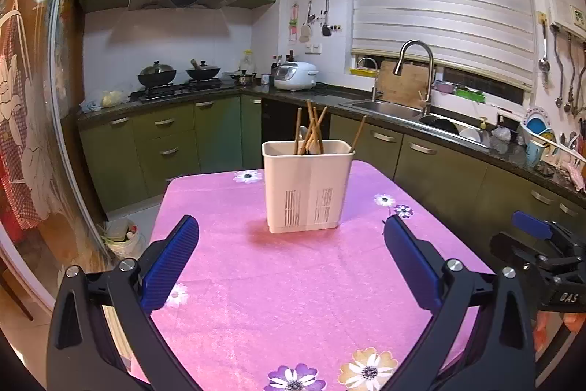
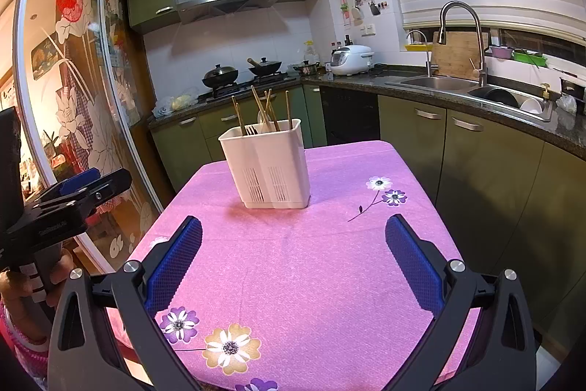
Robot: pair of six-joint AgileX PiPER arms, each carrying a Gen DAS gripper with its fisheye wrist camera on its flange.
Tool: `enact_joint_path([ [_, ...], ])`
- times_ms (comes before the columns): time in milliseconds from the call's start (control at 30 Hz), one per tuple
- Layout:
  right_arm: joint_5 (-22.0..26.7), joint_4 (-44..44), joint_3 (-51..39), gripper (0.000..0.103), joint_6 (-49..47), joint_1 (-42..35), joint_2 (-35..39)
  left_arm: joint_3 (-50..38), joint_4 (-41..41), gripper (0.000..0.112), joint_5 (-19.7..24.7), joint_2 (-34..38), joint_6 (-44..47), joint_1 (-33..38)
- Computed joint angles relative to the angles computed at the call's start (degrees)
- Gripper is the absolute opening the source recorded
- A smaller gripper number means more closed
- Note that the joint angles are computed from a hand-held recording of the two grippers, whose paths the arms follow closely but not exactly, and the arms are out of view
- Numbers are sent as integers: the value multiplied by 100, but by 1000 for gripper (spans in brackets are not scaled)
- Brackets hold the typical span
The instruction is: Organize utensils
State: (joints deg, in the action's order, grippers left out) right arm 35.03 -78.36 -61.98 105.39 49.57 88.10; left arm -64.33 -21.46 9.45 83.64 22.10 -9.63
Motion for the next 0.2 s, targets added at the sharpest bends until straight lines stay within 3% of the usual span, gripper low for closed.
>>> enact_joint_path([
  [200,16,35,-27,99,-29,1,4,-55,323,96,102,65,-299,26],
])
